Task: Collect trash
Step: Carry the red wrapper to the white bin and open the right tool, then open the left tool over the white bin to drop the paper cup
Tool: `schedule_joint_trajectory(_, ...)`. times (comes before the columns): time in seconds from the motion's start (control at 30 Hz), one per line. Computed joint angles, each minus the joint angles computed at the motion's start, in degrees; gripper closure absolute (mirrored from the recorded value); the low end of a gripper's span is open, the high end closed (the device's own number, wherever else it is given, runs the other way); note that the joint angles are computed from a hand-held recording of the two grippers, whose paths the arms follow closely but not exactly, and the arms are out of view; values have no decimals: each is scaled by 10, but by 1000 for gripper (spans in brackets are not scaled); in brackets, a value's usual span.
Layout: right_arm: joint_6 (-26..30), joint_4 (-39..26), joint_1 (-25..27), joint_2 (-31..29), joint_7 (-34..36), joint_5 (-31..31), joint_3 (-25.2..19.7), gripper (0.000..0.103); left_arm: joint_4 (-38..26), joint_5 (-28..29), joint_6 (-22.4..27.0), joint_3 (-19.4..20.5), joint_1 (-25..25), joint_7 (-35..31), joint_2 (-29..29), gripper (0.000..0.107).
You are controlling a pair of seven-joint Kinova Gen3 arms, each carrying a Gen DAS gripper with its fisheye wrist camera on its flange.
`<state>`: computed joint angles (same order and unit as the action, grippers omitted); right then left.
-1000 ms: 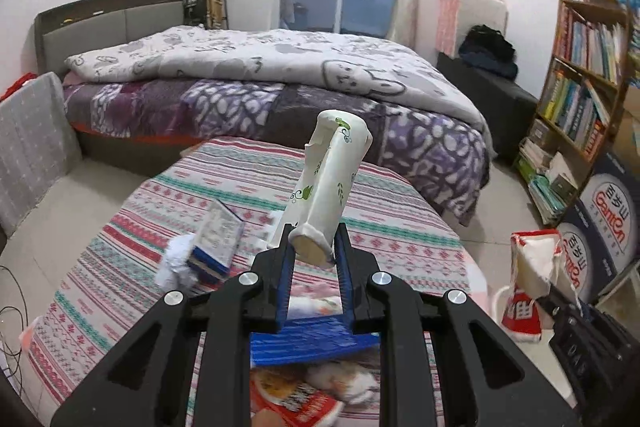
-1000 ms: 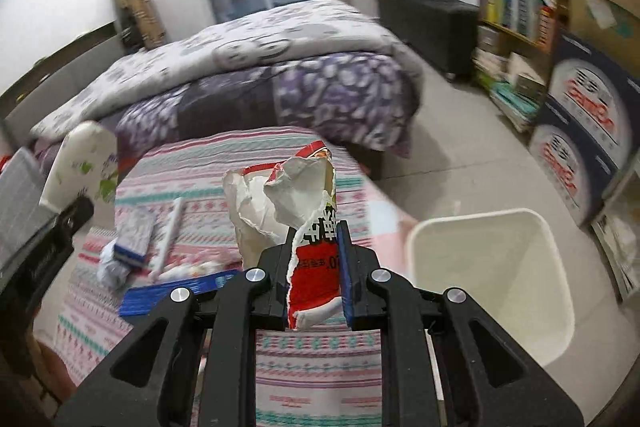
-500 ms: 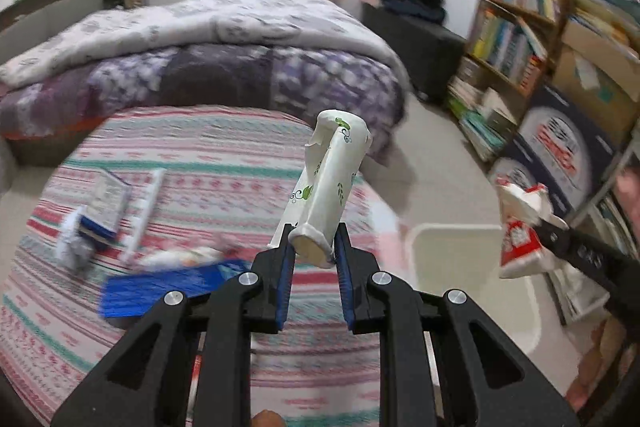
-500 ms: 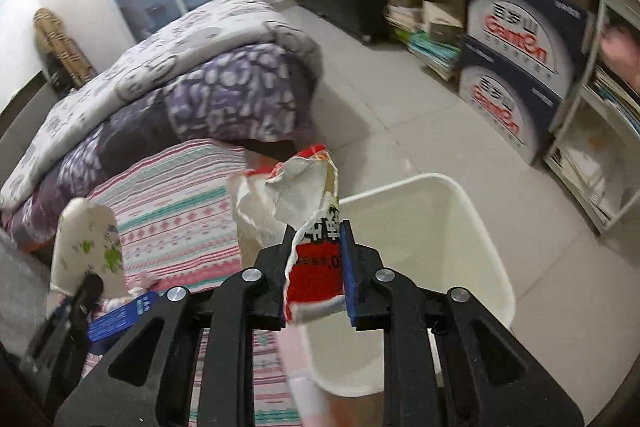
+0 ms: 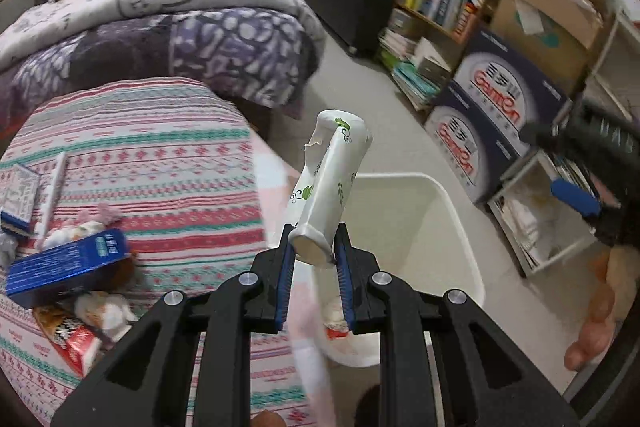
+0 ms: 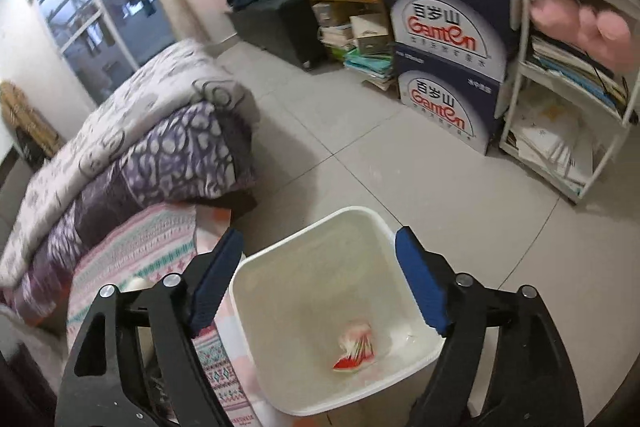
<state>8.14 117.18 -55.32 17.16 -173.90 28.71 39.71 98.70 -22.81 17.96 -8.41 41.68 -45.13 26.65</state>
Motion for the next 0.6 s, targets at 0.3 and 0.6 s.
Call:
schedule_joint_trajectory(0.3, -18, 18, -64, 2, -19, -22, 102, 21, -63, 42, 19, 71, -28, -73, 38, 70)
schedule_joint_trajectory(0.6, -16, 10, -46, 9, 30, -85, 87, 11, -82, 64, 74, 79, -44, -146, 38, 41)
